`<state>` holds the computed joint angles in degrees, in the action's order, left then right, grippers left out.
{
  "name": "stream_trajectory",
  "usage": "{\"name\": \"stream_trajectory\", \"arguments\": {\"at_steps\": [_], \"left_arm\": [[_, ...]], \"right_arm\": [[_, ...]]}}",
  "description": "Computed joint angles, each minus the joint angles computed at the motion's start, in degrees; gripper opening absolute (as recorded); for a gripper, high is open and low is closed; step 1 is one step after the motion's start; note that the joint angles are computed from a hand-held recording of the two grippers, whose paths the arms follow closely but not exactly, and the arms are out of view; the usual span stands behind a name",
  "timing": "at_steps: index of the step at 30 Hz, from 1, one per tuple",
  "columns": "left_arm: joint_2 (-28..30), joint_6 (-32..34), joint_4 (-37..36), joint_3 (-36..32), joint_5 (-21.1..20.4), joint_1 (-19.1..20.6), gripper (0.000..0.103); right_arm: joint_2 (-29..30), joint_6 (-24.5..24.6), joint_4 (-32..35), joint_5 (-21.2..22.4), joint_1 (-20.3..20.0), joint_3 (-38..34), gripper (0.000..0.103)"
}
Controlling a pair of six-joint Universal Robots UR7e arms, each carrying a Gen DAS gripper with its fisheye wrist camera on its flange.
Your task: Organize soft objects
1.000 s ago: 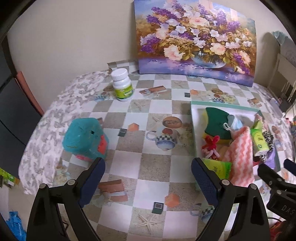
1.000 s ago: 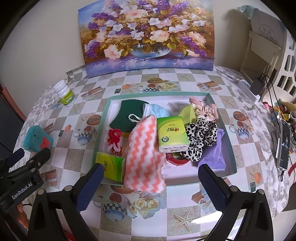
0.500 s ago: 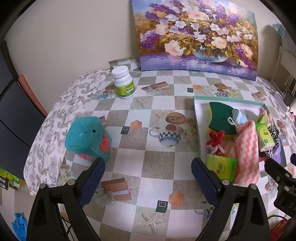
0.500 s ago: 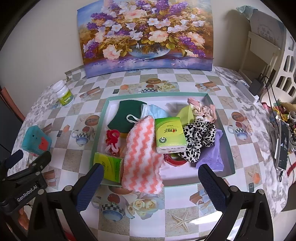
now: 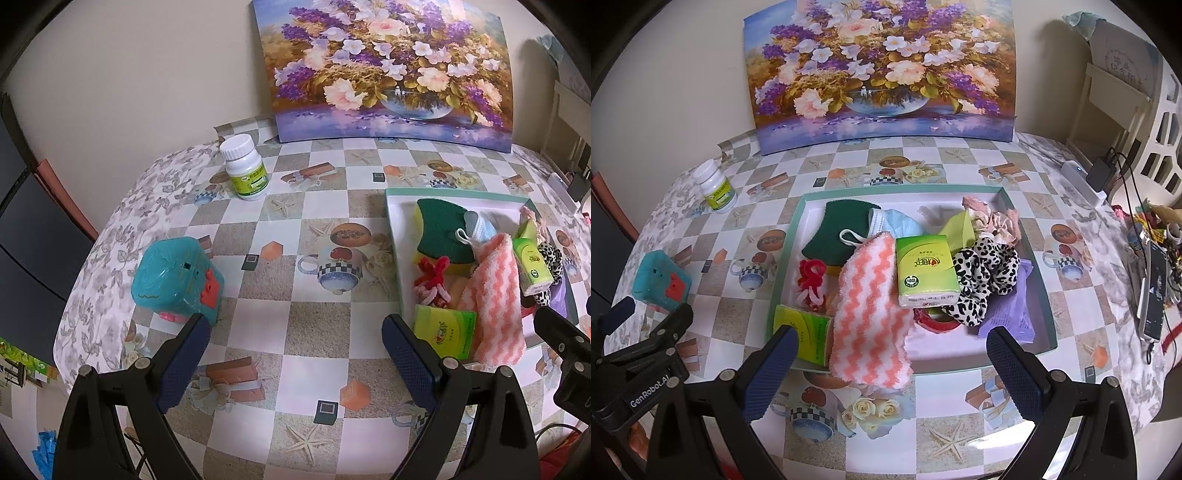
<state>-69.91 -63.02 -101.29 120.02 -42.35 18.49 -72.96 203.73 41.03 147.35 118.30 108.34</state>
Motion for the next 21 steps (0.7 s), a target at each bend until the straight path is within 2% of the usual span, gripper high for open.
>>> {"name": "stream_trajectory", "arguments": {"at_steps": [21], "left_arm": [[0.21,-0.46,0.78,-0.18,0.31,0.34,0.094]], "right_arm": [[-1.43,0.3,0.25,-0.49,-0.94,0.34,0.103]]}}
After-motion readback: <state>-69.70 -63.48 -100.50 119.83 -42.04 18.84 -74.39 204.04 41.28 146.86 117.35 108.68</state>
